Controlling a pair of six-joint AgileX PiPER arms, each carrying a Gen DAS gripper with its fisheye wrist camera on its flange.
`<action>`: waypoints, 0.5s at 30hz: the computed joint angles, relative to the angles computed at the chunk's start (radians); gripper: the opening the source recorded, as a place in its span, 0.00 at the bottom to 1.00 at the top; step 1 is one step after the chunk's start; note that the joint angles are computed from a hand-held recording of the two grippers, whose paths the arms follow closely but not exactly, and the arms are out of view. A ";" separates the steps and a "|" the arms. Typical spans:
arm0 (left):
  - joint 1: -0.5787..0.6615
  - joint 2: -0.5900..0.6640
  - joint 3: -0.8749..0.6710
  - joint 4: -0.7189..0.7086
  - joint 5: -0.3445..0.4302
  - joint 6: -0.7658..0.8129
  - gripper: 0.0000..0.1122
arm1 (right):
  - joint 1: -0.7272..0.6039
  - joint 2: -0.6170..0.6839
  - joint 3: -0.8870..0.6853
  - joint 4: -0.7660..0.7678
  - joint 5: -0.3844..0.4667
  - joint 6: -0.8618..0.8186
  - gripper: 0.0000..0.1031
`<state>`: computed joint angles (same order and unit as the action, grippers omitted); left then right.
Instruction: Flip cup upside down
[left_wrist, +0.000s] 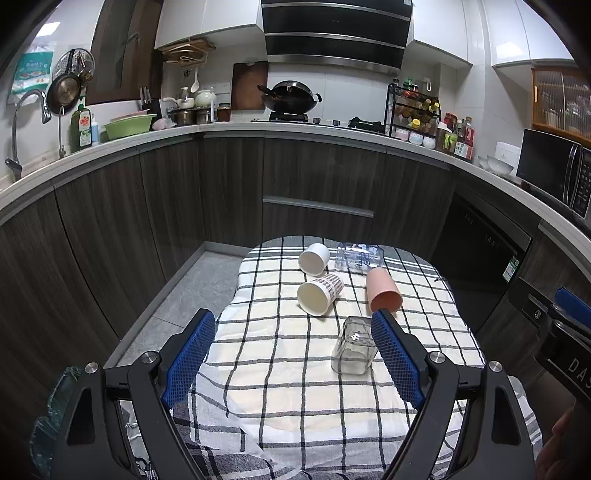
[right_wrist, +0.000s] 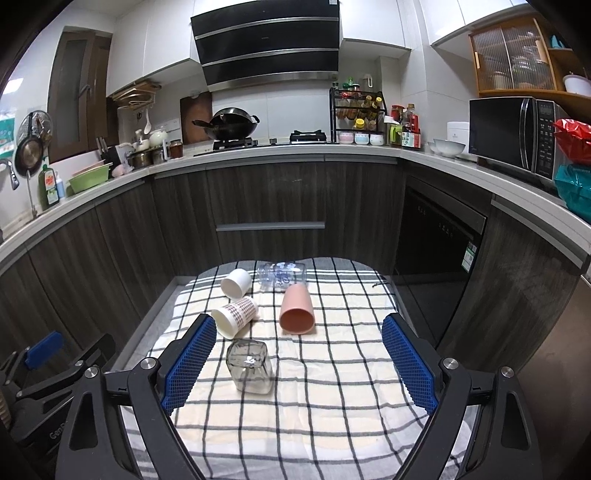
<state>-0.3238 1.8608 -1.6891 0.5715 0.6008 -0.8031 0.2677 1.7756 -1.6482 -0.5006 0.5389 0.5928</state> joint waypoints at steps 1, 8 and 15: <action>0.000 0.000 0.000 0.000 0.000 0.000 0.77 | -0.001 0.001 0.000 0.000 -0.001 0.000 0.89; 0.004 0.003 0.000 -0.012 -0.002 0.013 0.77 | -0.001 0.002 -0.002 0.001 0.002 0.000 0.89; 0.004 0.003 -0.002 -0.015 -0.002 0.016 0.77 | -0.001 0.002 -0.004 0.003 0.002 -0.002 0.89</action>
